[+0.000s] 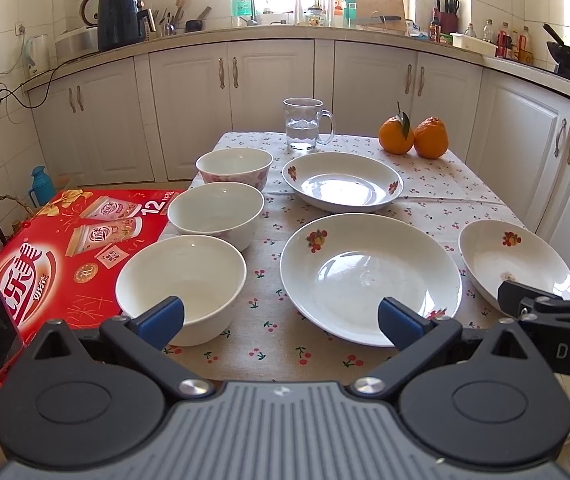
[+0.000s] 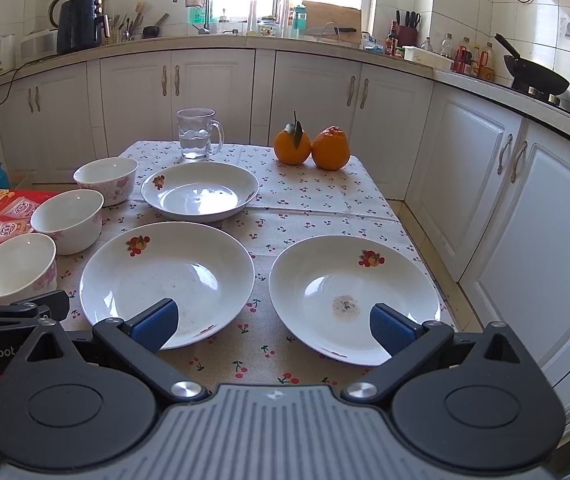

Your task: Organize plates and bowls

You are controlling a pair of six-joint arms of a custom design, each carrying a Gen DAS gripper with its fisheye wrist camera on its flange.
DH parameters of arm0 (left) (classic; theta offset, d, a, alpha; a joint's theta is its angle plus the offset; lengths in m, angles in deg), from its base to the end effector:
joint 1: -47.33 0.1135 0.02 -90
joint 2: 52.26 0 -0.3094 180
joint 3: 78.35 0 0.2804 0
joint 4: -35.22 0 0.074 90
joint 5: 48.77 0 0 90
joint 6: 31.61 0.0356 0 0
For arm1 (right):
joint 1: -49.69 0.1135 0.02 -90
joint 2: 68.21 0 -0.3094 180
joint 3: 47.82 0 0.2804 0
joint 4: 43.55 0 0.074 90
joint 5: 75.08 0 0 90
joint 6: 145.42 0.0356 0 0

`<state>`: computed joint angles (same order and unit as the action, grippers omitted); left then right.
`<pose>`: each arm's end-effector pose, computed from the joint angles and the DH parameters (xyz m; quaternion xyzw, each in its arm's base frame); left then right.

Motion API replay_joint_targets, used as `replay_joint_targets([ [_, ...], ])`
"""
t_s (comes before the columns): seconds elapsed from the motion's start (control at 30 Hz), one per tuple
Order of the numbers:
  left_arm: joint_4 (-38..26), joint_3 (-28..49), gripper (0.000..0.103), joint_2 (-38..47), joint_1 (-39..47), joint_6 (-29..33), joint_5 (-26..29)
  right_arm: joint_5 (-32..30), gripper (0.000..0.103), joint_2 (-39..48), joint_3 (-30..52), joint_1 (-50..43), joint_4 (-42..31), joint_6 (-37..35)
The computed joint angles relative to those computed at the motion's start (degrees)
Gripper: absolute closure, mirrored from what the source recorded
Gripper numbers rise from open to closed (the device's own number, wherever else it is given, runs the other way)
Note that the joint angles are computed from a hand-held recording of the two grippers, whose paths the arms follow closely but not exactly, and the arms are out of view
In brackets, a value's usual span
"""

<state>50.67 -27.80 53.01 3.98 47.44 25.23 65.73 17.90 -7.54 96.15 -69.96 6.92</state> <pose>0.2592 -0.2312 0.1146 0.1924 0.8759 -0.0817 0.4349 0.1742 0.1432 0.1292 0.1889 0.8748 -0.1334 0.4258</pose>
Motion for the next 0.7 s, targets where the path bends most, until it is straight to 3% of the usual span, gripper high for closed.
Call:
replay_joint_targets([
  [0.53,0.9,1.2,0.001,1.3,0.1,0.3,1.1,-0.7,0.000,-0.2,-0.4,-1.5,1.4,-1.6],
  [0.7,1.4,2.8,0.001,2.4,0.2,3.0,1.8,-1.0,0.000,-1.1,-1.2,-2.9,3.3,-3.9],
])
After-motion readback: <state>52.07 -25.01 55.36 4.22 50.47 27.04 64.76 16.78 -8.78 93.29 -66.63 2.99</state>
